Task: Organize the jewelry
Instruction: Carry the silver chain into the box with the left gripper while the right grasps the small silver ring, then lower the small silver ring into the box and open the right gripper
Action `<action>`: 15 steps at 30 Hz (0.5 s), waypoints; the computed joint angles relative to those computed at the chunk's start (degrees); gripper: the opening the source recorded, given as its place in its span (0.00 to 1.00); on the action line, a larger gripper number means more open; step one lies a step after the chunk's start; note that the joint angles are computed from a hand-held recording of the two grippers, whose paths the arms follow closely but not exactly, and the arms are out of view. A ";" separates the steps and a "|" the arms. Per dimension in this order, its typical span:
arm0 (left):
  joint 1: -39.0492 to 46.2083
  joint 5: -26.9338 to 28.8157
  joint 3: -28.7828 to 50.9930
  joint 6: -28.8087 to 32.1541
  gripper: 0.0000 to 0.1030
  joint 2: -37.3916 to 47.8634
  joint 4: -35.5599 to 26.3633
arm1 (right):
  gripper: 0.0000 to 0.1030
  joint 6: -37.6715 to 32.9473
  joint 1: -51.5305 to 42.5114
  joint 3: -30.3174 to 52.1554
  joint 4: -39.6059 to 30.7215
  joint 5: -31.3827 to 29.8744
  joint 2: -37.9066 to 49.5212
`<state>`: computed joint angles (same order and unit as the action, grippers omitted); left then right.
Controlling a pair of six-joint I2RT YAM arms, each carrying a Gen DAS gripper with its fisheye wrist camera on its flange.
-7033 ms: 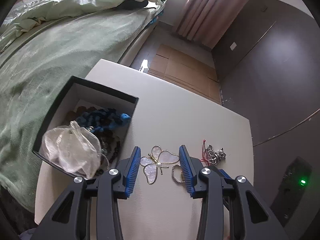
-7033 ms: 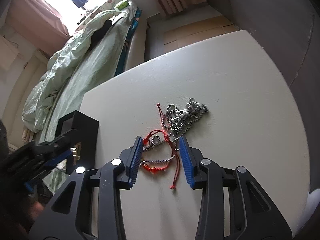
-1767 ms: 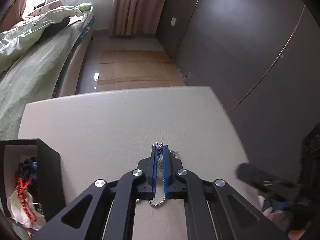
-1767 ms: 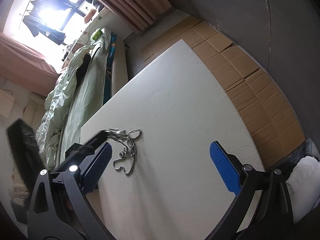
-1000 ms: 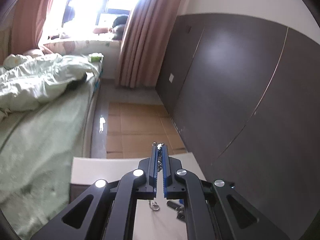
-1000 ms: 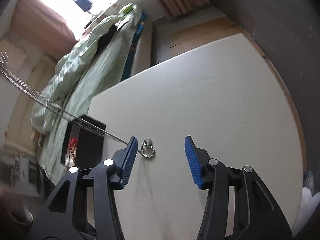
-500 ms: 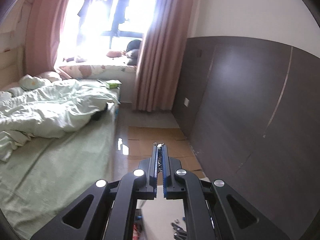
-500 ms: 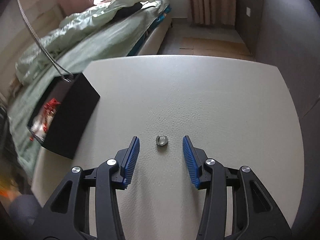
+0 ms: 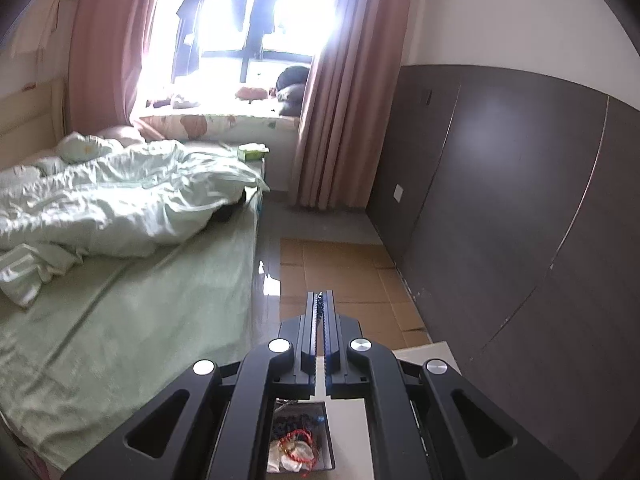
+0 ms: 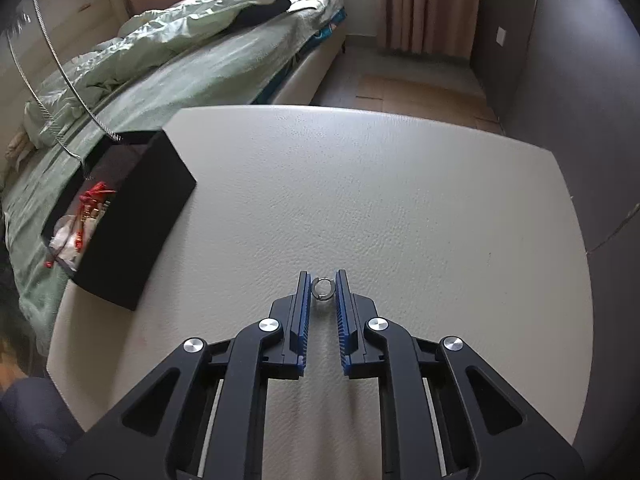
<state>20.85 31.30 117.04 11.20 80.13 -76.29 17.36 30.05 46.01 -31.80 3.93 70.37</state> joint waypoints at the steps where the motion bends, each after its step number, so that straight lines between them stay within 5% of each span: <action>1: 0.54 0.47 -1.61 0.34 0.00 -0.52 0.30 | 0.13 0.06 0.49 0.24 -0.19 0.23 -1.02; 15: 2.70 1.62 -27.94 2.86 0.01 -7.76 7.73 | 0.13 7.14 3.58 4.01 -2.36 -0.01 -12.60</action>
